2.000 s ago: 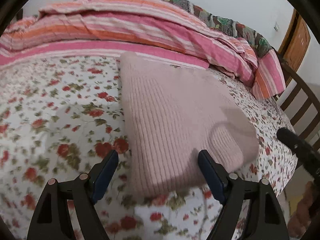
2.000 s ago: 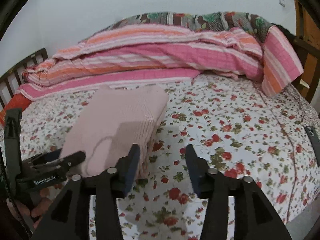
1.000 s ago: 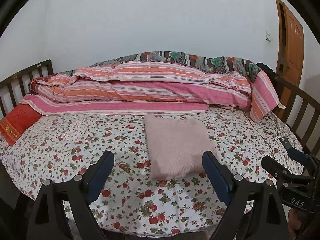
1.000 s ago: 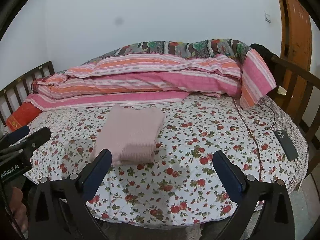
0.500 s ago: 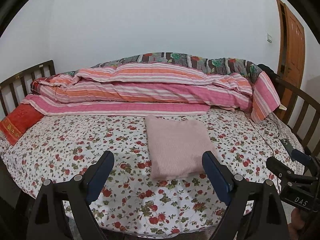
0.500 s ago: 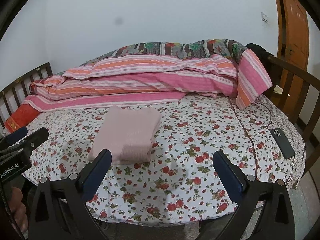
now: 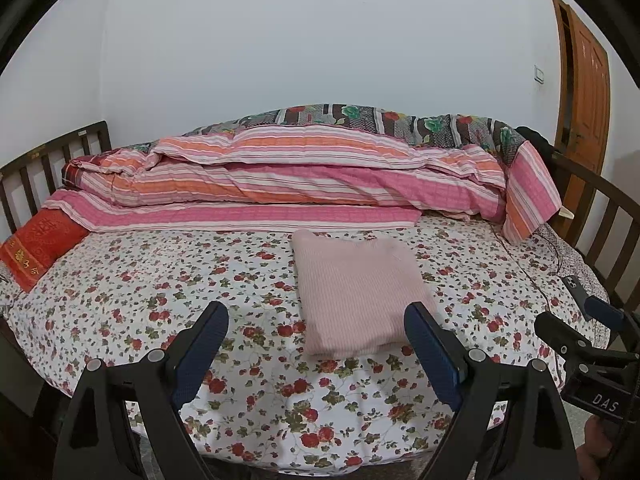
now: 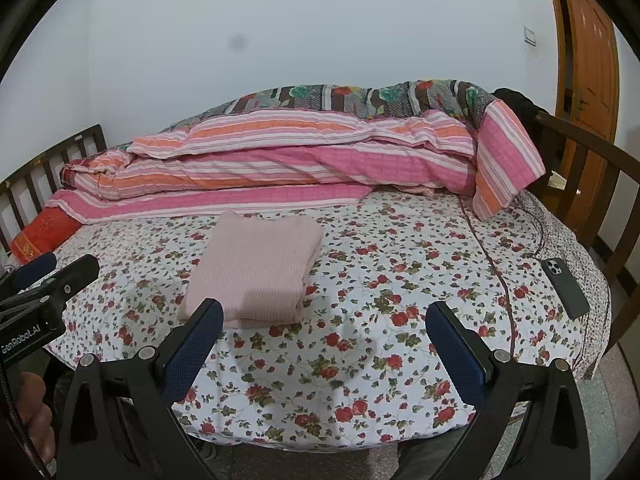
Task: Fold small clothes
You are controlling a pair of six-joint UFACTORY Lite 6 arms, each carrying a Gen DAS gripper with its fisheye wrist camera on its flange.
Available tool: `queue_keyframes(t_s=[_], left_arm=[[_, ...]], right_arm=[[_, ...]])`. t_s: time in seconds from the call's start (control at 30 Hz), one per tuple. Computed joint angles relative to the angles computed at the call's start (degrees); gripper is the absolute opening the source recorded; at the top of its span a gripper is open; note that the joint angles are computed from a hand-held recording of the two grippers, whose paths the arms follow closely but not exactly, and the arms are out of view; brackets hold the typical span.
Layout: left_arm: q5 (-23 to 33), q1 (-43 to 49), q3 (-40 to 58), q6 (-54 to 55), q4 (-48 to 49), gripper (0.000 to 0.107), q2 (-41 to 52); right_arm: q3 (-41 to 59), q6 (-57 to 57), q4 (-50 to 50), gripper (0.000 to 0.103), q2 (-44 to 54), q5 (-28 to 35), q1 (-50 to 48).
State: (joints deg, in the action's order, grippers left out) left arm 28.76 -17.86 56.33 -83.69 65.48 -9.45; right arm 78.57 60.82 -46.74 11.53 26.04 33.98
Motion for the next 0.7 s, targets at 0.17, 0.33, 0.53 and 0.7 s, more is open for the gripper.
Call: queue_keyframes(t_s=[0.17,0.33,0.53,0.7], left_arm=[[-0.2,0.3,-0.1,0.5,-0.4,0.089,-0.2],[-0.5,0.6,-0.2,0.4,-0.2,0.089,-0.2],[-0.5,0.6,-0.2,0.7,-0.3,0.089,-0.3],[-0.6,0.7,-0.3,0.6,-0.2,0.089,-0.4]], right_arm=[[0.3,0.0,0.0,0.100,0.1,0.3,0.3],[0.2,-0.3,0.2,0.100,0.1,0.0,0.1],[0.1,-0.5,0.4,0.100,-0.1,-0.1,0.0],[0.5,-0.3,0.4,0.100,0.0,0.5,0.3]])
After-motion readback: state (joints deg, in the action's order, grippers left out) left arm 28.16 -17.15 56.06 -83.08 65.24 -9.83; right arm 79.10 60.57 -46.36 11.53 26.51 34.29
